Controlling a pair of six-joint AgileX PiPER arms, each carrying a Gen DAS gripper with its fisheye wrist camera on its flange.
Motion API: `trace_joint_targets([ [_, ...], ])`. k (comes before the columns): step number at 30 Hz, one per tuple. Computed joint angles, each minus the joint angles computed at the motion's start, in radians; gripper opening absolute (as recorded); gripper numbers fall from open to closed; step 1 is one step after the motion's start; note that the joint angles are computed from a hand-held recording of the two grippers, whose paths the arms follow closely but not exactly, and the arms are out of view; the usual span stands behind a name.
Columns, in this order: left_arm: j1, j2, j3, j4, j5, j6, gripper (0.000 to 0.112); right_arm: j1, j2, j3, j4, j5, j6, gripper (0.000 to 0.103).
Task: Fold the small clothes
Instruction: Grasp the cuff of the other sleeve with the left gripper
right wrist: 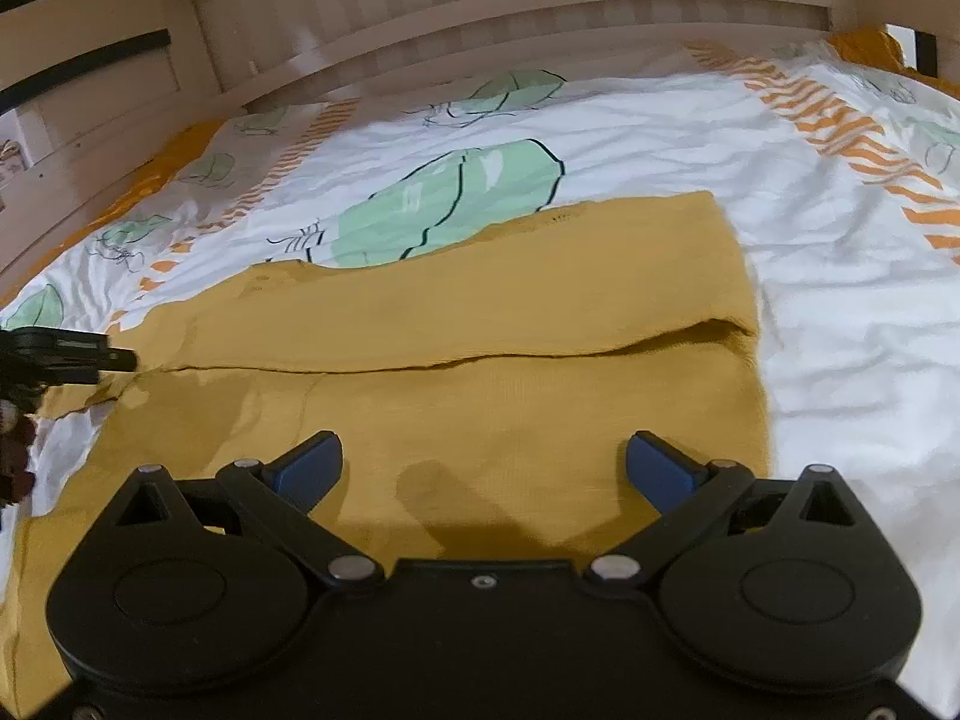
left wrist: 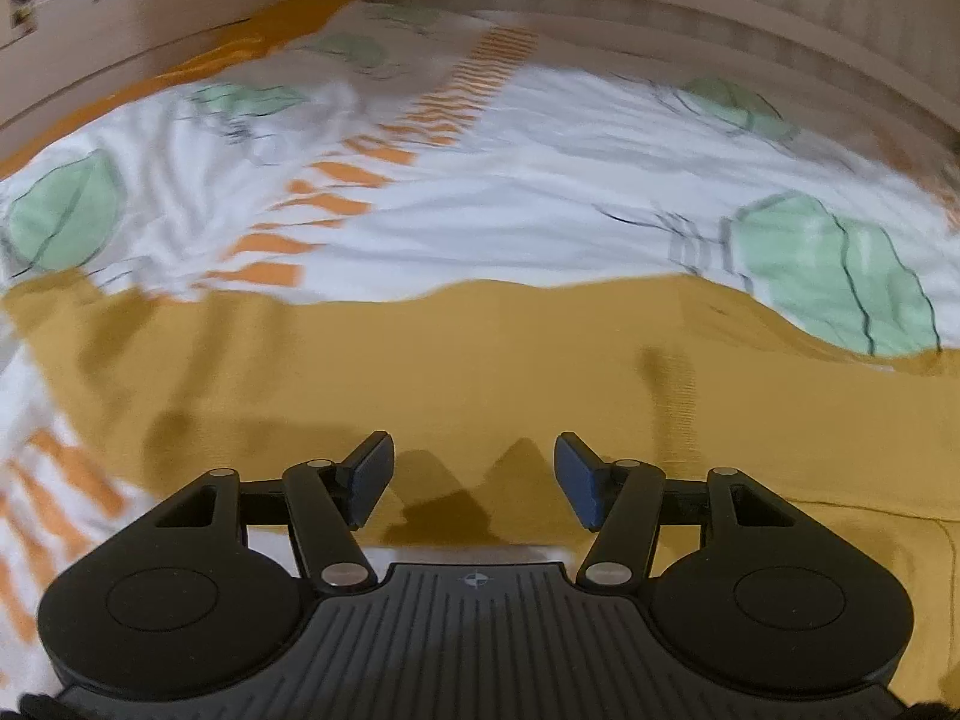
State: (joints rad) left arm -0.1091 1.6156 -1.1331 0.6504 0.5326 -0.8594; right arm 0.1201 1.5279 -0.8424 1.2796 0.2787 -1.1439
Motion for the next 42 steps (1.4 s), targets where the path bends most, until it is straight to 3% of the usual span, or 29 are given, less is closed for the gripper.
trace_joint_targets([
  [8, 0.283, -0.115, 0.04, -0.201, -0.036, 0.293, 0.058, 0.047, -0.064, 0.04, 0.138, 0.054, -0.113, 0.102],
  [18, 0.588, -0.068, -0.076, -0.487, -0.056, 0.629, 0.059, 0.25, -0.095, -0.022, 0.112, 0.014, -0.068, 0.102],
  [24, 0.68, 0.014, -0.146, -0.611, -0.075, 0.76, 0.059, 0.356, -0.034, -0.081, 0.177, -0.025, -0.088, 0.102],
  [35, 0.789, 0.166, -0.249, -0.99, -0.077, 0.999, 0.059, 0.445, 0.047, -0.151, -0.011, -0.027, 0.098, 0.102],
  [42, 0.781, 0.214, -0.287, -1.057, -0.097, 1.087, 0.059, 0.457, 0.07, -0.17, -0.131, -0.026, 0.238, 0.102],
])
